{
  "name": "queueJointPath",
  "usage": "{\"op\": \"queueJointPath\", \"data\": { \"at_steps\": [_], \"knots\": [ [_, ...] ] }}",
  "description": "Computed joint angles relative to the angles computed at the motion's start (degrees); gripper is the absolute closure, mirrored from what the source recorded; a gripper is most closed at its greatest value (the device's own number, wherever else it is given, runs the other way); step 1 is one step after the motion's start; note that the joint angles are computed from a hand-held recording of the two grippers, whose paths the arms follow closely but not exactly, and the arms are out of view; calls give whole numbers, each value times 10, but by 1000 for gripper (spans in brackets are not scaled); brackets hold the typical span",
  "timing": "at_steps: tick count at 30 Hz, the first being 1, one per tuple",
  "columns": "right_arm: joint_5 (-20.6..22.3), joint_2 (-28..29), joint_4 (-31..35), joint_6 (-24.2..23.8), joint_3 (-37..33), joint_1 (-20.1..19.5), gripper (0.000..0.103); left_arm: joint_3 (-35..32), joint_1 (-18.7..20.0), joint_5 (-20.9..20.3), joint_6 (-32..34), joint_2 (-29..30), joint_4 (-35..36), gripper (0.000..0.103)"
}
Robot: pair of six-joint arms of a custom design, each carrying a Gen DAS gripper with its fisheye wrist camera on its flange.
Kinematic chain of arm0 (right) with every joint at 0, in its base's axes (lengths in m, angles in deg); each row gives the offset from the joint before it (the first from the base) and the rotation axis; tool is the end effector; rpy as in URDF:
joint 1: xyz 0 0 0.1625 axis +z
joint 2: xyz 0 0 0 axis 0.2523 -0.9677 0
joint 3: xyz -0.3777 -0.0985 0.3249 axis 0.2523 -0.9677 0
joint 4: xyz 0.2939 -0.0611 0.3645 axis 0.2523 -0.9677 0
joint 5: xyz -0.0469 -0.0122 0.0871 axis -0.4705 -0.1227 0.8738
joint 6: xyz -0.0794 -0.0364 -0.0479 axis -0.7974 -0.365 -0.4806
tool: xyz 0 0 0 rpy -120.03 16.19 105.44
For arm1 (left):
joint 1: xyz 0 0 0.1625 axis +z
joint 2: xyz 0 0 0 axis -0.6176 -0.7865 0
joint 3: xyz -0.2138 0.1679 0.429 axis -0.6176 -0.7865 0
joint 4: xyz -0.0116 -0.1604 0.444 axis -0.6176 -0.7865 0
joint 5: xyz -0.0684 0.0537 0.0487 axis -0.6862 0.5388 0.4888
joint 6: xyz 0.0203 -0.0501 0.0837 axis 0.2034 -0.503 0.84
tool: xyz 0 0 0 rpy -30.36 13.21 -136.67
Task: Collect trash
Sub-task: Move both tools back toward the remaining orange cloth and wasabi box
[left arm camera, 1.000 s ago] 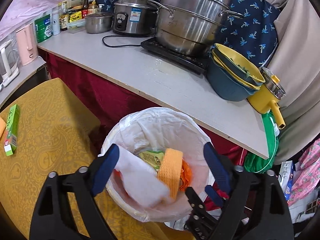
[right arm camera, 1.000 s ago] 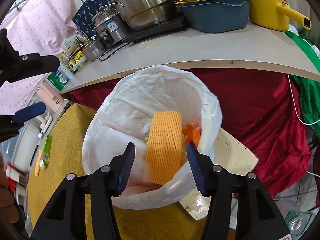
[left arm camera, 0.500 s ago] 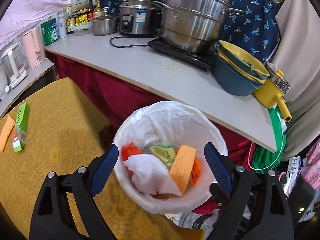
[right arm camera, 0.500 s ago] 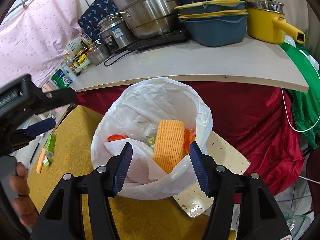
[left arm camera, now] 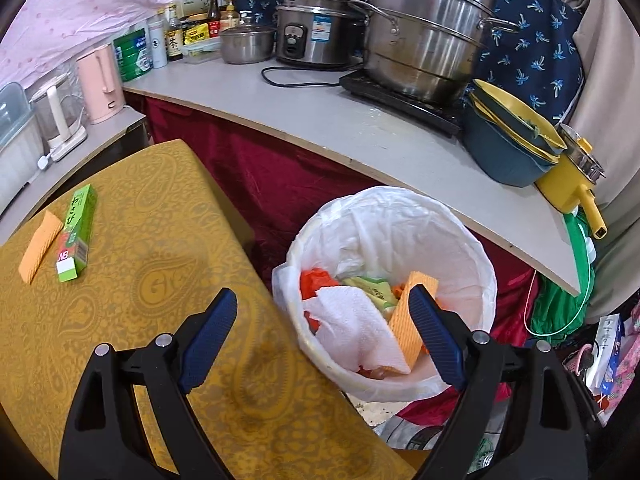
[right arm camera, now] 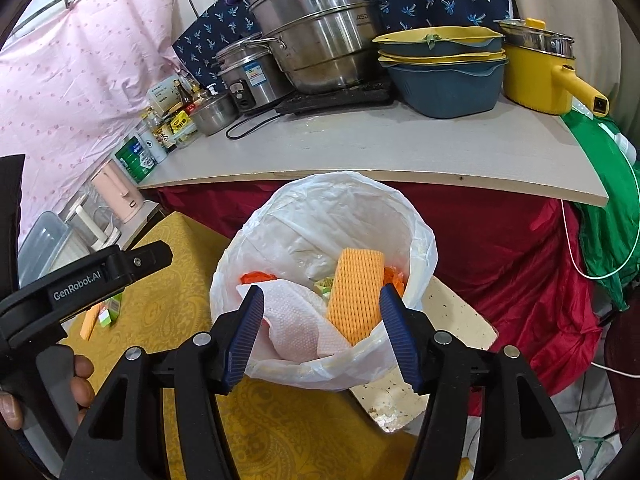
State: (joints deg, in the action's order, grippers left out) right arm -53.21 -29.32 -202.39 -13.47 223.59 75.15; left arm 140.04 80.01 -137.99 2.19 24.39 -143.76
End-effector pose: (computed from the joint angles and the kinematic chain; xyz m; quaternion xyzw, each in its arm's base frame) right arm 0.0616 -0.4544 0.2850 -0.2175 -0.7618 0.5245 0.3118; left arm -0.4344 -0.6278 -0.0360 0.3910 0.8889 -0.1571 0.1797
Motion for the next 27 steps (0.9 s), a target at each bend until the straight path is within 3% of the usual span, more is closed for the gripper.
{"op": "queueJointPath", "data": {
  "at_steps": [14, 27],
  "knots": [
    [-9, 18, 16, -6, -15, 19, 44, 23, 19, 19, -9, -27, -16, 20],
    [3, 69, 82, -16, -71, 53, 43, 52, 61, 81, -3, -73, -44, 20]
  ]
}}
